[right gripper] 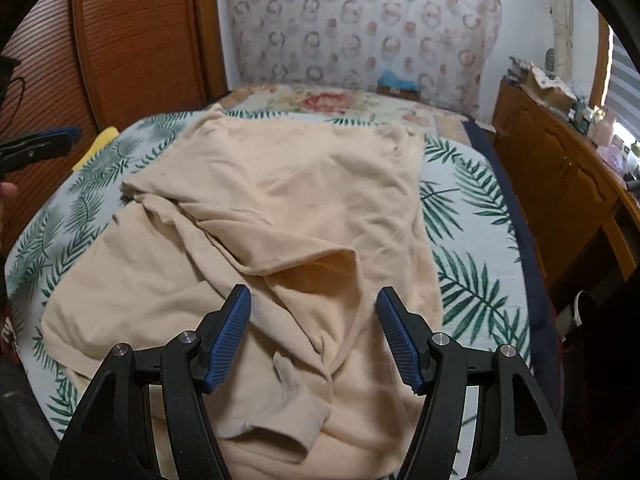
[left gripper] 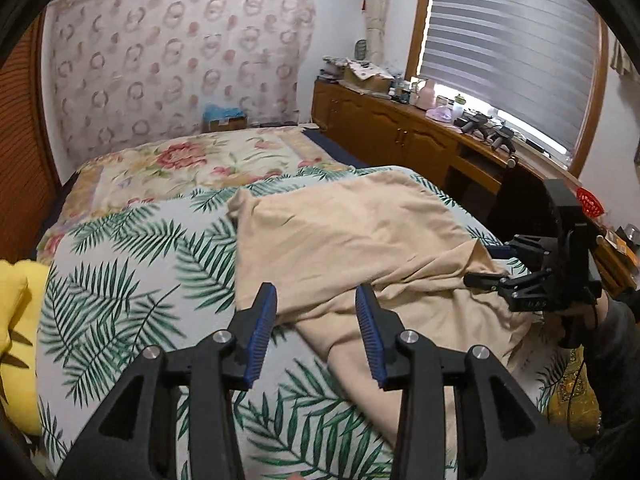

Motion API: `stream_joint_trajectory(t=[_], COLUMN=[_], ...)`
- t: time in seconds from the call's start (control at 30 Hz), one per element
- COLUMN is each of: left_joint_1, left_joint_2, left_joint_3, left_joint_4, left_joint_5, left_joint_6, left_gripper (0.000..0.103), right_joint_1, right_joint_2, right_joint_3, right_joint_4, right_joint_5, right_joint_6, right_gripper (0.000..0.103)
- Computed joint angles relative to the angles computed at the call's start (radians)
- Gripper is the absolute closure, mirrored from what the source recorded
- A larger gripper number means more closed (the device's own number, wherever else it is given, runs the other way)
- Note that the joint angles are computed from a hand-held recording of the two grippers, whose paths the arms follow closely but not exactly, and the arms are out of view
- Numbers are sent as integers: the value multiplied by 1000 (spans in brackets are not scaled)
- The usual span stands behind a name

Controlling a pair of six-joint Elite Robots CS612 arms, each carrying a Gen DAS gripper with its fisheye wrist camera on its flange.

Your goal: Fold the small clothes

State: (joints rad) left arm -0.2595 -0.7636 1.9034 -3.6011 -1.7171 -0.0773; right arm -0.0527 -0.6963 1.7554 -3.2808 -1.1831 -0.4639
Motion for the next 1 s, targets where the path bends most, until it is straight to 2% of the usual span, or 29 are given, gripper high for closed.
stream_joint_trajectory(t=[0.13,0.33,0.37,0.4,0.43,0.5,0.53,0.67,0.8,0.87,1.0], left_joint_1=[6,6,6,6,6,6,6,7,8,7,8], left_joint_2=[8,16,17,18,19,20,20,20,17,16,15], left_joint_3=[-1,2,2,3,3,5,7,13,17,20,24], left_joint_4=[-2,-7,-8,-10,-12,-20,-25,-45,-61,-71,-80], left_joint_5=[-8,-3,0,4,6,10,15,26,36,44,56], left_joint_6=[-13,-27,-27,-27,-30,-34,-35,-43,-50,-55,-60], left_gripper=[64,64,64,64,64,64,64,64,64,64,64], right_joint_1=[0,11,15,19,21,21,17,-3,-19,-27,-30], right_joint_2=[-3,-7,-5,-4,-2,1,1,-12,-40,-52,-46], right_joint_3=[1,4,5,4,3,1,5,37,85,99,89], right_joint_4=[13,38,35,35,35,22,5,-90,-206,-200,-127], right_joint_5=[36,34,23,13,7,4,17,86,85,85,28], right_joint_6=[-24,-82,-94,-109,-117,-118,-111,-55,2,5,-22], right_gripper=[39,40,43,57,78,95,98,100,101,101,100])
